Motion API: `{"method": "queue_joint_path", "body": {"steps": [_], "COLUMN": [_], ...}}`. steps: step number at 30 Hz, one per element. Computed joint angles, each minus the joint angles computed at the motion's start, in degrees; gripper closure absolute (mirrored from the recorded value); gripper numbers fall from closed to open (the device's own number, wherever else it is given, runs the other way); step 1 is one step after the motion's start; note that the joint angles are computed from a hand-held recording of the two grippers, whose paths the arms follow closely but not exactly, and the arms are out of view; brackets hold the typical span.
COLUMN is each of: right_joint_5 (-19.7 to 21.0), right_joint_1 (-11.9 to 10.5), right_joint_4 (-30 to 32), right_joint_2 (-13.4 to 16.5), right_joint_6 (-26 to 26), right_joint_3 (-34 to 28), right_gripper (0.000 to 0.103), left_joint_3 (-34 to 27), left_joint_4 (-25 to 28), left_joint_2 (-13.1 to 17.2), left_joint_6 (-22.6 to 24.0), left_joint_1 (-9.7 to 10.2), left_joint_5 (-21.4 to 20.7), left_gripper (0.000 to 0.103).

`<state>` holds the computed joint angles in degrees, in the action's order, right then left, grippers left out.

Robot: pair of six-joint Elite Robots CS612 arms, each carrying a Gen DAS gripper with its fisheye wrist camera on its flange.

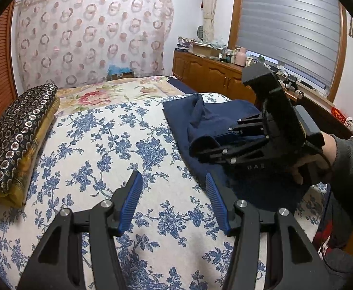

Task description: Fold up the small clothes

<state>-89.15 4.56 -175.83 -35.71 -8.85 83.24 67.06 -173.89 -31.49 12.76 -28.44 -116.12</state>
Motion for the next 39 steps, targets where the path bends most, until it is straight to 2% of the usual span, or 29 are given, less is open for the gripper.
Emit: {"method": "queue_joint_path", "body": {"steps": [1, 2, 4, 6, 8, 12, 13, 20, 28, 31, 34, 36, 39], "right_joint_5": [0.25, 0.25, -0.05, -0.4, -1.09, -5.49, -7.34, -11.65, -15.62, -16.92, -21.14, -23.09, -22.17], "right_joint_1": [-0.07, -0.17, -0.4, -0.61, -0.94, -2.11, -2.99, -5.27, -8.26, -8.32, -8.2, -8.44, -8.88], "right_joint_4": [0.34, 0.77, 0.45, -3.35, -9.1, -13.01, -13.62, -12.45, -8.19, -7.27, -5.07, -4.73, -6.86], "right_joint_2": [-0.03, -0.22, -0.65, -1.27, -2.04, -4.15, -5.04, -6.04, -5.03, -4.79, -4.54, -4.98, -6.0], "right_joint_6": [0.2, 0.61, 1.55, 1.46, 1.61, 4.73, 6.32, 8.36, 16.02, 16.71, 18.93, 21.82, 21.47], "right_joint_3": [-0.11, -0.04, 0.29, 1.52, 3.24, 5.37, 6.09, 6.77, 6.06, 5.73, 5.18, 5.72, 7.37], "right_gripper": [0.076, 0.089, 0.095, 0.098, 0.098, 0.098, 0.098, 0.098, 0.099, 0.099, 0.099, 0.088, 0.085], "left_joint_3": [-0.01, 0.0, 0.05, 0.23, 0.32, 0.34, 0.42, 0.6, 1.03, 1.03, 1.14, 1.12, 1.07], "left_joint_4": [0.01, -0.04, 0.02, 0.0, 0.14, 0.02, -0.04, 0.46, 0.86, 1.23, 1.78, 1.96, 2.17], "left_joint_2": [0.0, 0.01, 0.0, -0.03, -0.03, 0.01, -0.03, -0.18, -0.38, -0.41, -0.52, -0.53, -0.53], "left_joint_6": [-0.04, -0.13, -0.05, 0.11, 0.3, 0.14, 0.16, 1.07, 2.17, 2.31, 2.66, 2.73, 2.82], "left_joint_1": [-0.01, -0.01, -0.03, -0.06, -0.1, -0.09, -0.09, -0.19, -0.57, -0.59, -0.64, -0.66, -0.71], "left_joint_5": [0.04, 0.02, -0.07, -0.08, -0.05, -0.29, -0.33, -0.65, 0.08, -0.17, -0.26, -0.41, -0.46], "left_gripper": [0.049, 0.049, 0.049, 0.049, 0.049, 0.049, 0.049, 0.049, 0.049, 0.049, 0.049, 0.049, 0.049]}}
